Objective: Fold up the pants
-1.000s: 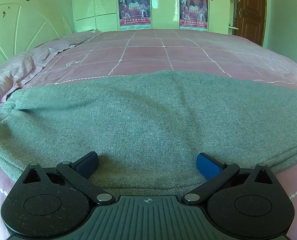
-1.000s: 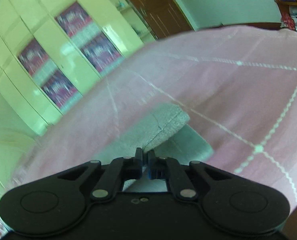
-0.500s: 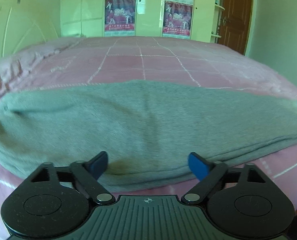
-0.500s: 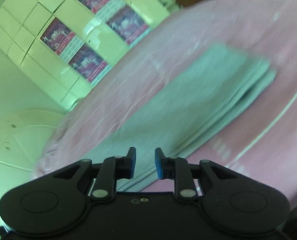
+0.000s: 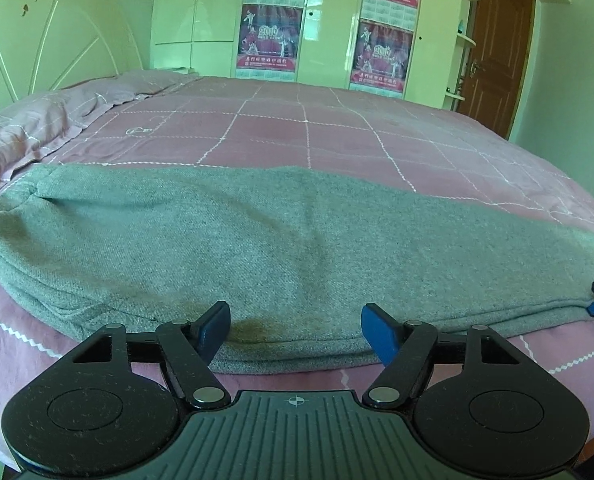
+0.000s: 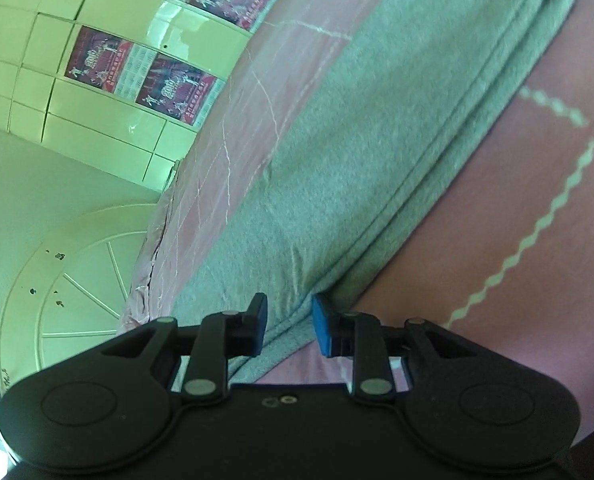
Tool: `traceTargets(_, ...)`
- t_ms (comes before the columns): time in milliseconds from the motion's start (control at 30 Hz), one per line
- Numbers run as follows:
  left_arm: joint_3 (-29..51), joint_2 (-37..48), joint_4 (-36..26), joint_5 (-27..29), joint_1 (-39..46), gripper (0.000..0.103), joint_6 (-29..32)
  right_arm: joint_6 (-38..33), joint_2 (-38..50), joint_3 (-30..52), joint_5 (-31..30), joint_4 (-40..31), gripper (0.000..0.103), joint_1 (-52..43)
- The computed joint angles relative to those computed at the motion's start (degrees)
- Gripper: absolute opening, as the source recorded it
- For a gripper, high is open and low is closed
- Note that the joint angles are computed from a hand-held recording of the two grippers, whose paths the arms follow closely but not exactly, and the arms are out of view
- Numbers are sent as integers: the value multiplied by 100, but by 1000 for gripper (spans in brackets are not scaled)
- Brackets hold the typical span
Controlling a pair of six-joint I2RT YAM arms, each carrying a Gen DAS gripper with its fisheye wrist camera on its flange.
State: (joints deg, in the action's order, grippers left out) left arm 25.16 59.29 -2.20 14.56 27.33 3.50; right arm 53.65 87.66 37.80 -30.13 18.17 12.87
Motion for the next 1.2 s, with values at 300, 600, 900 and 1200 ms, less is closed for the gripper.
traceTargets(300, -110, -161, 67, 134, 104, 73, 34, -426, -587, 11, 391, -178, 0, 403)
traceTargets(600, -90, -34, 119, 67, 21, 73, 102, -539, -594, -278, 327, -463, 7, 155)
traceTargets(900, -68, 120, 242, -69, -223, 73, 36, -347, -1141, -595, 563, -473, 22, -1088)
traceTargets(1200, -17, 458, 386, -503, -716, 78, -56, -1430, -1091, -234, 800, -501, 0, -1355)
